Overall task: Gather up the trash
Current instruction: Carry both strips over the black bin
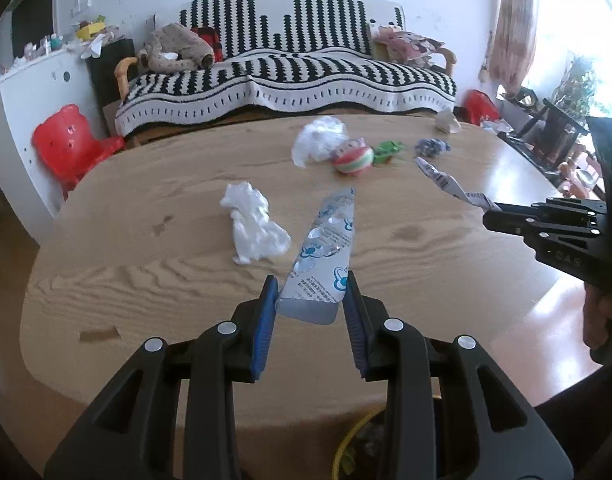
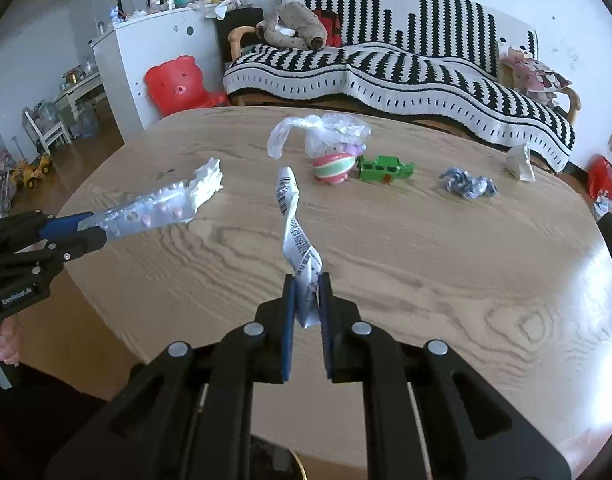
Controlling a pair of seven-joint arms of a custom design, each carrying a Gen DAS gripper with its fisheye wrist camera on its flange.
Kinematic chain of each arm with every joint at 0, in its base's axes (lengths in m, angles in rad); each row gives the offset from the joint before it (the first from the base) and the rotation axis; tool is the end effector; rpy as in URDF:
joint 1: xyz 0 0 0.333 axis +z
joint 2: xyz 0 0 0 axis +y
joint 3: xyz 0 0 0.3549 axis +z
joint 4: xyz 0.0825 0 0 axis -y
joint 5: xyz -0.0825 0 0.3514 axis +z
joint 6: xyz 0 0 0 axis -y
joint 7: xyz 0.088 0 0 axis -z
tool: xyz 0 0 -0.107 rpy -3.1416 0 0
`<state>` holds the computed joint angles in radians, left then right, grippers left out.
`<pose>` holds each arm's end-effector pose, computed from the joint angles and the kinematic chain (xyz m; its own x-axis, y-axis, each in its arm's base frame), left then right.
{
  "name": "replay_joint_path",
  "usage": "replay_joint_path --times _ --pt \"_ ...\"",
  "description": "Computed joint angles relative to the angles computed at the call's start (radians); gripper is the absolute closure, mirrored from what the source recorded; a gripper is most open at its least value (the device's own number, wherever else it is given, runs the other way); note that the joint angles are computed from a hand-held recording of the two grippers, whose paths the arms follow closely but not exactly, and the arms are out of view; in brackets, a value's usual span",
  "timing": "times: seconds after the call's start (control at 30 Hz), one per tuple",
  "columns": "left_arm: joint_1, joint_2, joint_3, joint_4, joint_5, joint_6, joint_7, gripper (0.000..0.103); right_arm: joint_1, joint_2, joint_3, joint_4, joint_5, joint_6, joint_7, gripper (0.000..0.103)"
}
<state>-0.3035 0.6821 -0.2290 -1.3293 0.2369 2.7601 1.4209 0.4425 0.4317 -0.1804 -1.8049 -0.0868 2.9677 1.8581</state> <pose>0.6920 -0.3510 0.4717 -0.4547 -0.8901 0.0317 -0.6510 0.3078 -0.6938 0.6563 0.2029 0.4510 0.1189 -0.9916 -0.0501 -0.7363 -0.0542 -0.6745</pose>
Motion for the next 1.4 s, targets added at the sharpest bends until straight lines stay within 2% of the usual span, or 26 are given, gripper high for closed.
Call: replay_joint_path --times 0.03,0.07,0.17,0.23,0.33,0.4,0.47,0.57,0.7,0.77,0.83,0.93,1.07,1.17,1.27,1.4 --pt "0.005 -0.018 -0.007 -0.033 -0.004 0.011 -0.001 0.071 0.018 -0.019 -0.02 -0.032 -0.014 0.012 0.014 0.091" --pt "0.008 -0.034 -0.011 -0.064 -0.006 0.023 -0.001 0.086 0.033 -0.029 -0.033 -0.051 -0.025 0.018 0.028 0.091" --pt "0.012 -0.089 -0.018 -0.169 -0.004 0.066 -0.009 0.086 0.063 -0.077 -0.06 -0.131 -0.053 0.047 0.066 0.091" --pt "0.035 -0.124 -0.051 -0.238 -0.016 0.105 0.009 0.087 0.093 -0.106 -0.087 -0.177 -0.087 0.064 0.102 0.091" --pt "0.037 -0.153 -0.057 -0.297 -0.011 0.133 0.025 0.093 0.116 -0.141 -0.106 -0.231 -0.128 0.09 0.145 0.091" --pt "0.045 -0.16 -0.066 -0.315 -0.021 0.133 0.026 0.094 0.129 -0.165 -0.112 -0.271 -0.149 0.108 0.177 0.091" --pt "0.054 -0.172 -0.079 -0.341 -0.031 0.134 0.036 0.094 0.11 -0.186 -0.08 -0.305 -0.14 0.119 0.181 0.091" --pt "0.066 -0.194 -0.1 -0.387 -0.045 0.146 0.058 0.094 0.116 -0.211 -0.067 -0.347 -0.158 0.123 0.203 0.091" --pt "0.127 -0.239 -0.18 -0.48 -0.105 0.169 0.138 0.094 0.089 -0.236 -0.006 -0.399 -0.146 0.135 0.187 0.091" --pt "0.157 -0.261 -0.218 -0.528 -0.141 0.182 0.183 0.094 0.096 -0.247 0.002 -0.426 -0.155 0.137 0.191 0.091" --pt "0.179 -0.274 -0.246 -0.562 -0.174 0.184 0.221 0.094 0.096 -0.255 0.019 -0.454 -0.156 0.136 0.191 0.091" --pt "0.191 -0.284 -0.264 -0.594 -0.21 0.178 0.268 0.094 0.064 -0.259 0.078 -0.485 -0.113 0.122 0.155 0.091" --pt "0.172 -0.282 -0.251 -0.607 -0.232 0.138 0.299 0.094 0.019 -0.251 0.164 -0.507 -0.018 0.078 0.076 0.091" --pt "0.153 -0.263 -0.236 -0.593 -0.249 0.065 0.317 0.094 -0.015 -0.236 0.222 -0.513 0.079 0.024 0.015 0.091" --pt "0.135 -0.247 -0.221 -0.577 -0.269 0.003 0.332 0.094 -0.014 -0.215 0.228 -0.501 0.118 -0.032 -0.005 0.091" --pt "0.105 -0.208 -0.197 -0.534 -0.286 -0.112 0.343 0.094 -0.053 -0.186 0.273 -0.48 0.232 -0.097 -0.079 0.091"
